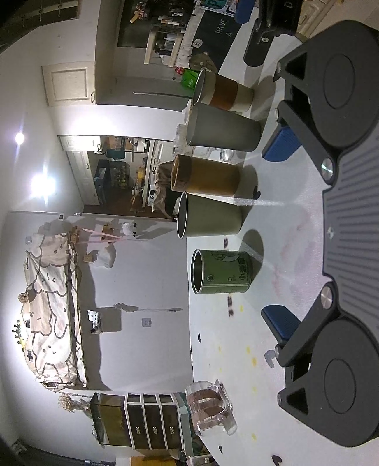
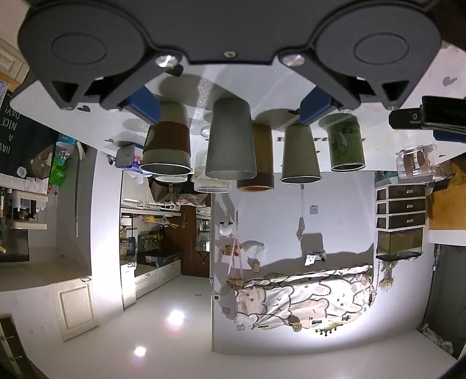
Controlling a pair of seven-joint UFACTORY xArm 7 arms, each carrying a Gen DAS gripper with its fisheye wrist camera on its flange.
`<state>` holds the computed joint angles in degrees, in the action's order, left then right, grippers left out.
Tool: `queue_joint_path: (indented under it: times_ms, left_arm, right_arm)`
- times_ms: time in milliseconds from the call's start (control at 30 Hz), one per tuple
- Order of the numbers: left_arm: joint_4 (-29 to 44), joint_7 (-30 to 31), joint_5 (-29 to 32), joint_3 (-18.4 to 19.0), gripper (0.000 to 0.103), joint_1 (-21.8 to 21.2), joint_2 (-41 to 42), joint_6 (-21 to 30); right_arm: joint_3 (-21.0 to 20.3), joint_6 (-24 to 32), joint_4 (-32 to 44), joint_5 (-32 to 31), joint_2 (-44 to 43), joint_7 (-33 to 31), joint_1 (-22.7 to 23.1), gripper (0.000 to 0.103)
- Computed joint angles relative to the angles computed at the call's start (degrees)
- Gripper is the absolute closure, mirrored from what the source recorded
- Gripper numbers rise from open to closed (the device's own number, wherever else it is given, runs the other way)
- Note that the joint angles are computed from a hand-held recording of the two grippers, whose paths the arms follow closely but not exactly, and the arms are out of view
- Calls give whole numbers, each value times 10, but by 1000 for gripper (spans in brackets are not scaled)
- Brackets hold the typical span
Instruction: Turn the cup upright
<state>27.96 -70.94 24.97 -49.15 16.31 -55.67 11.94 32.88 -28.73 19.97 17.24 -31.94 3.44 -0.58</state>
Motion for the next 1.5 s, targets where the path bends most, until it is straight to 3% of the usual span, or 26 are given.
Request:
queue_joint_path:
  times_ms: [1500]
  left_arm:
    - [-2, -11, 11, 4, 0, -13, -13, 21]
  right_arm:
    - [6, 1, -5, -2, -8, 4, -10, 0]
